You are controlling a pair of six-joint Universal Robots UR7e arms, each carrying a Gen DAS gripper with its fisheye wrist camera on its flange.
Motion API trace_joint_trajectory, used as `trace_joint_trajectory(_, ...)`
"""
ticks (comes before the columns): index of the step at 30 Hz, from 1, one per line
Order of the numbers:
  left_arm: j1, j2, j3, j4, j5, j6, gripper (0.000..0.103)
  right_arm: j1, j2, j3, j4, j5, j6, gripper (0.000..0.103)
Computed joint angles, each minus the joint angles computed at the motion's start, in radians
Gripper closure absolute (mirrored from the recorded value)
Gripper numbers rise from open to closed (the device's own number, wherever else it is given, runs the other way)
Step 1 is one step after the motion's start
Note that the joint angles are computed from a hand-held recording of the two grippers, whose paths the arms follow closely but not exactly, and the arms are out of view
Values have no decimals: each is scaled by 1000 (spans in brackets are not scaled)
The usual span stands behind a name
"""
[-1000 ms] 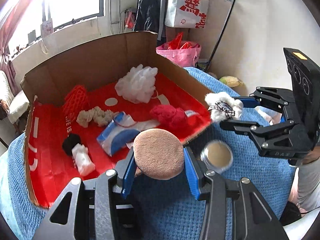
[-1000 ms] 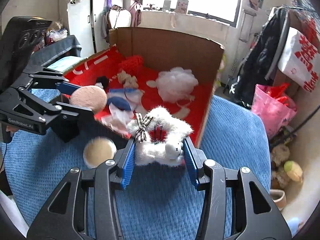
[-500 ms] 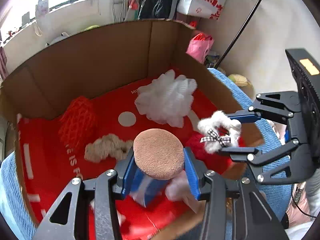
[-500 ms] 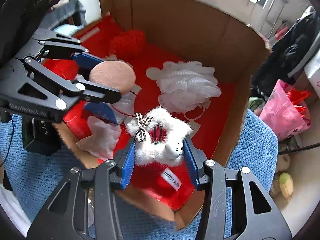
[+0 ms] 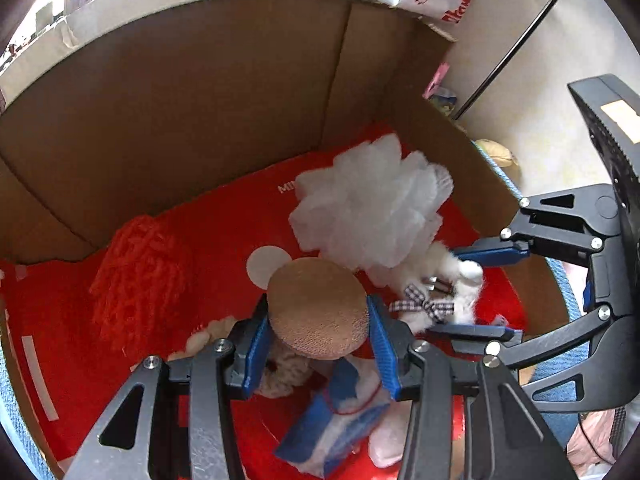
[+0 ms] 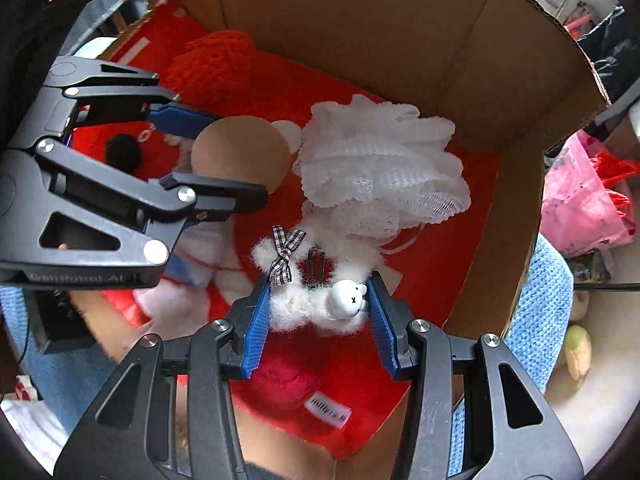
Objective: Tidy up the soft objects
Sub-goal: 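Carry the plush bear and tan sponge over the box with both tools, then open both tools to drop the bear and sponge into the box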
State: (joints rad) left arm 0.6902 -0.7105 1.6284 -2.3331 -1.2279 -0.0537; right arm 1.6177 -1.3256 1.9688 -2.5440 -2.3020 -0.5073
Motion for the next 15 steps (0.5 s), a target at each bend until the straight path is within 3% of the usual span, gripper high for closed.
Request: trace_joint_trajectory(15,26,69,-93,70,-11,-43,54,-8,73,5,-132,-71,-56,57)
